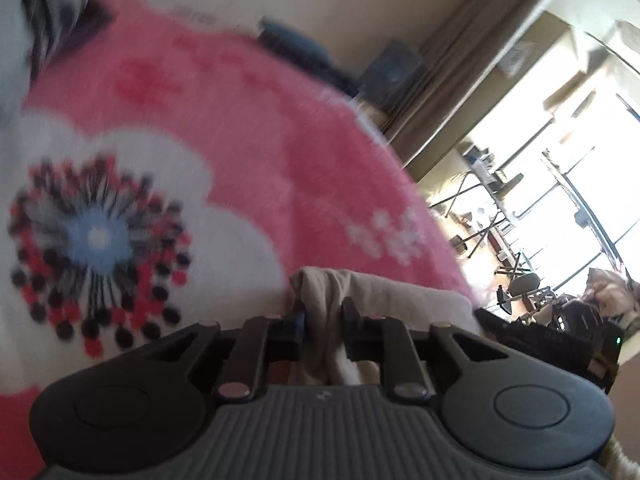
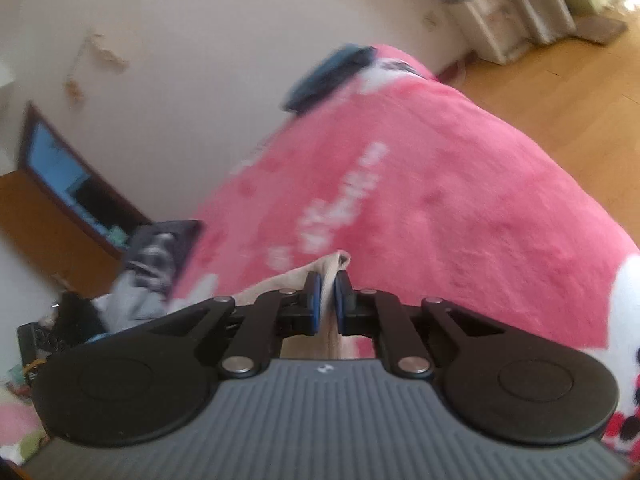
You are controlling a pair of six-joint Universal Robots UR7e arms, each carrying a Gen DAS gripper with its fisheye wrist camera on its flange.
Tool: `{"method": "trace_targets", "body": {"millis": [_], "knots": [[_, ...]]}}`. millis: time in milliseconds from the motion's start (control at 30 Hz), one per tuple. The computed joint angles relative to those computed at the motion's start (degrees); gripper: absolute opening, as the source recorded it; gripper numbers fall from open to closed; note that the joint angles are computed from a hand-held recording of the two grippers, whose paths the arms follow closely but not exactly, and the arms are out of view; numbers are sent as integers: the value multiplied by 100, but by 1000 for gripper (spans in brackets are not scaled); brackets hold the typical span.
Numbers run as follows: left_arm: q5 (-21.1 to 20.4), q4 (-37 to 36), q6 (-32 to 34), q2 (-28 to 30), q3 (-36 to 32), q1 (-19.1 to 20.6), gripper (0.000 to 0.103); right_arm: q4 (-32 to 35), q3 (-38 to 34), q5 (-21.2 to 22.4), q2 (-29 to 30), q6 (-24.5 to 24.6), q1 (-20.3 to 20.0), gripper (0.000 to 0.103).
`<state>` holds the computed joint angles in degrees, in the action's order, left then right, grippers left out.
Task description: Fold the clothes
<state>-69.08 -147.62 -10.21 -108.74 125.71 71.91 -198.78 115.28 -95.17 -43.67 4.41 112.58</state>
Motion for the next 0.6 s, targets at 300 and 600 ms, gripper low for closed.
{"method": "trace_targets", "body": {"millis": [300,600], "knots": [[826,194,736,-759,200,-1131,41,168,189,-416,-521,-453,418,9],[791,-123,1786,380,190,-852,21,1330,-837,-1673,436,-2459,992,0]]}}
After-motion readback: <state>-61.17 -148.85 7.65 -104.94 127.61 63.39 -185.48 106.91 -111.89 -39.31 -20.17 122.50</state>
